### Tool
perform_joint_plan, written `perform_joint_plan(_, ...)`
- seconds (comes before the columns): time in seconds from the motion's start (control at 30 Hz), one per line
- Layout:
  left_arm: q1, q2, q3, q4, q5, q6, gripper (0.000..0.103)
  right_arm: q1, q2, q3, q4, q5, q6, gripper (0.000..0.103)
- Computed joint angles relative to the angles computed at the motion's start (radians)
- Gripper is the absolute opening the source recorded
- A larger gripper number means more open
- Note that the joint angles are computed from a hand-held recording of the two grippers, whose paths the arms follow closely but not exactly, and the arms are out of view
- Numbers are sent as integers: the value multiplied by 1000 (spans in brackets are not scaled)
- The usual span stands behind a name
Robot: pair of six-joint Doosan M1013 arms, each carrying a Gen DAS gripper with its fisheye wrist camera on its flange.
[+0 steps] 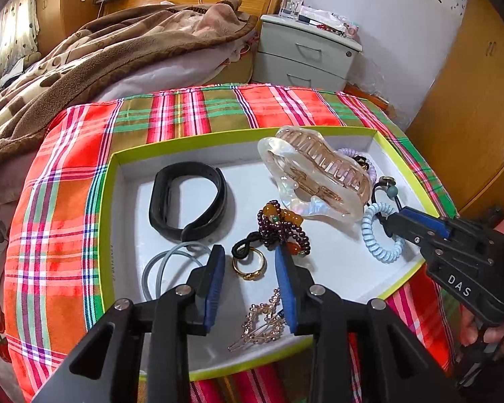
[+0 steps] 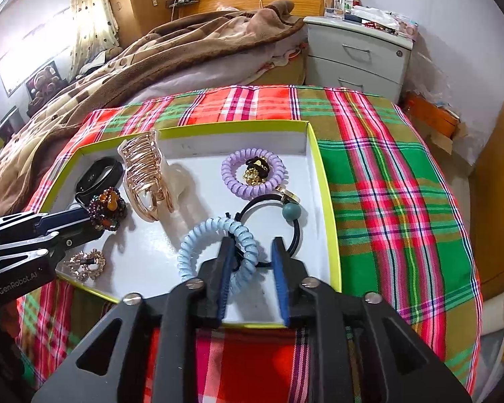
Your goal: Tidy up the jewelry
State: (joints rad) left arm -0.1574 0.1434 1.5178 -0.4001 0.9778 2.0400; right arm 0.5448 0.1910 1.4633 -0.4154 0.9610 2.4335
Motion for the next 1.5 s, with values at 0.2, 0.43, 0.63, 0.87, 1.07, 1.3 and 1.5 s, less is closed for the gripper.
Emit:
perform_joint_plan(0.2, -2, -1, -1, 10, -1, -13, 37, 2, -1, 0, -7, -3, 8, 33)
perform_joint_plan(0.43, -5, -8, 3, 24, -7, -29, 40, 8, -7, 8, -23, -14, 30, 42)
perform_joint_plan(0.63, -7, -16, 9, 37, -13, -40, 41, 13, -9, 8, -37, -9, 52, 42)
perform_joint_plan(0.87, -18, -44, 26, 85, -57, -71, 41, 25, -20, 15, -66, -15, 88, 42)
perform_joint_plan(1.07, -27, -77, 52, 136, -104, -111, 41, 56, -40, 27, -135, -23, 151, 42)
perform_joint_plan(1.3, -25, -132, 100, 151, -145, -138, 41, 106, -61, 45, -223, -22, 232, 43)
perform_joint_plan(1.5, -28, -186, 156, 179, -181, -163, 41, 152, -73, 63, -290, -16, 291, 43)
